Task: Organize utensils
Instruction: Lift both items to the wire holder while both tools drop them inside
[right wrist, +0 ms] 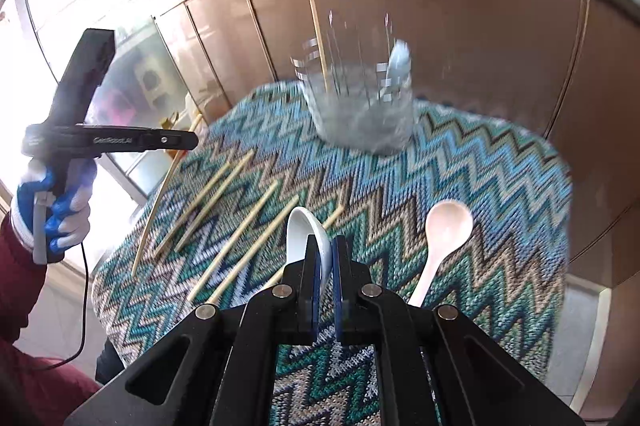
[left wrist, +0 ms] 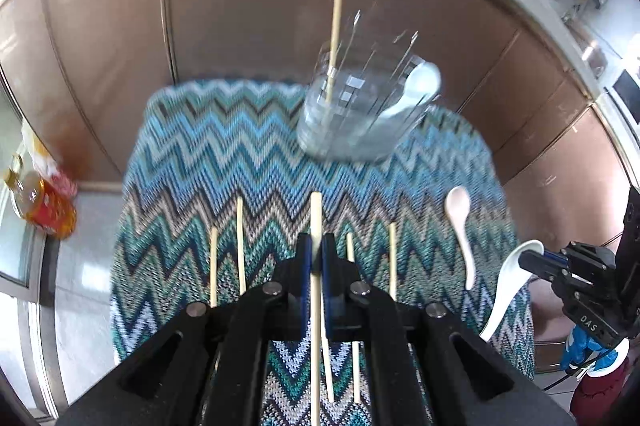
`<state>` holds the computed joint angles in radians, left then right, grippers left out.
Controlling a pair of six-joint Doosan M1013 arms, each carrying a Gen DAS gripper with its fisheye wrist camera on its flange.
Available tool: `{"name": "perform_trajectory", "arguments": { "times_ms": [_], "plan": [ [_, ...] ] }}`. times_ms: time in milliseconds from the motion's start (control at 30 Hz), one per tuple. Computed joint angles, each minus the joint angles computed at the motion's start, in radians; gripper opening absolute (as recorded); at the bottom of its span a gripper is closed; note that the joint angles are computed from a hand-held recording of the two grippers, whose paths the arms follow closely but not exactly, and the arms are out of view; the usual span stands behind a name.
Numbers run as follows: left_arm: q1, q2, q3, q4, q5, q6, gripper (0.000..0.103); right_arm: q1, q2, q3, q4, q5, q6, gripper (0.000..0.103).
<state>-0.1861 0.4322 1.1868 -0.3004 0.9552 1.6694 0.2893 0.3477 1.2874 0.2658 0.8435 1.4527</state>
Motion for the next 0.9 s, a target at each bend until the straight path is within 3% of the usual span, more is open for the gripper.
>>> {"name": "perform_trajectory", "arguments": {
  "times_ms": [333, 433, 533, 667, 767, 900],
  "plan": [
    [-0.01, -0.06, -0.007, -0.075, -0.242, 0.017, 0.004, 0.044, -0.011, -0.062, -0.192, -0.157, 0.167, 0.005],
    [-0.015, -0.045, -0.04, -0.114, -0.331, 0.018, 0.004, 0.045, 0.017, -0.114, -0.232, -0.203, 0.233, 0.005],
    [-0.023, -0.016, -0.081, -0.129, -0.405, -0.018, 0.004, 0.05, 0.055, -0.168, -0.356, -0.257, 0.339, 0.005],
    [-0.039, 0.03, -0.126, -0.023, -0.541, -0.175, 0.004, 0.058, 0.112, -0.231, -0.577, -0.34, 0.521, 0.005],
    [-0.054, 0.077, -0.172, 0.162, -0.609, -0.39, 0.004, 0.058, 0.153, -0.268, -0.678, -0.377, 0.601, 0.005],
    [-0.075, 0.142, -0.235, 0.473, -0.64, -0.691, 0.004, 0.054, 0.206, -0.302, -0.751, -0.391, 0.654, 0.005]
  ]
}}
